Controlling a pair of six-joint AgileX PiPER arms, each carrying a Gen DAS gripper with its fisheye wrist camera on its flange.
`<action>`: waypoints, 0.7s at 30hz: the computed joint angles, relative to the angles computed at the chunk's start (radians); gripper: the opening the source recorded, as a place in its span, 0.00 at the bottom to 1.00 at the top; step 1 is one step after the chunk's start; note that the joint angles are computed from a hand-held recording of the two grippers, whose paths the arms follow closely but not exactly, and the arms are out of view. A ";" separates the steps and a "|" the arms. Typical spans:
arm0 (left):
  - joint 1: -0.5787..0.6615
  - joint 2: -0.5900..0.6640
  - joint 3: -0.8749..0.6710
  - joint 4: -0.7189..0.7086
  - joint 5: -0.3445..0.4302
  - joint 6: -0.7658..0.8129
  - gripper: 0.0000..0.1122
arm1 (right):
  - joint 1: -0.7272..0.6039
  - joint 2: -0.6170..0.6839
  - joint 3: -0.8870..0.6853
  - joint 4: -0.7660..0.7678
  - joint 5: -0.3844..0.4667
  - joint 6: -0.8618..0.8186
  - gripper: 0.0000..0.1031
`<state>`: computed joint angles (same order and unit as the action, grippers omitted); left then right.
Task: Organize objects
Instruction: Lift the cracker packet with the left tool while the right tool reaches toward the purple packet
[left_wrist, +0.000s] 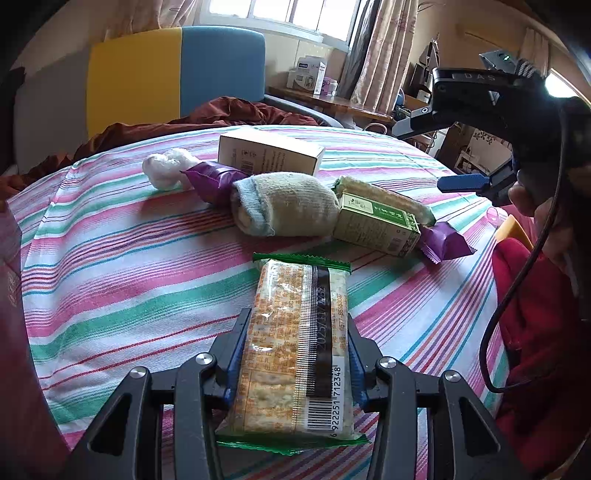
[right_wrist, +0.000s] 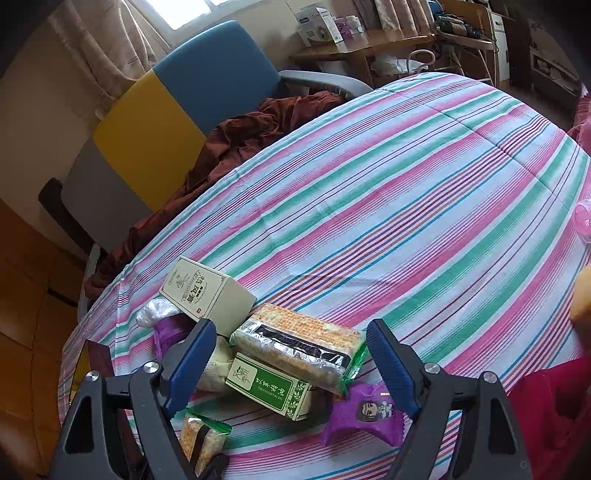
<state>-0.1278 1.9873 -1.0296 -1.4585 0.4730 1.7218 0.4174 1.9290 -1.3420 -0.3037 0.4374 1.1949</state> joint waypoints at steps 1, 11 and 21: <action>0.003 0.003 -0.003 0.004 0.004 -0.005 0.41 | 0.001 0.003 -0.006 -0.004 0.012 0.004 0.82; -0.013 0.005 -0.005 -0.029 -0.022 0.034 0.40 | -0.024 0.056 -0.086 0.188 0.159 -0.157 0.82; -0.007 0.006 -0.008 -0.028 0.000 0.021 0.39 | -0.006 0.183 -0.412 0.247 0.674 -0.549 0.82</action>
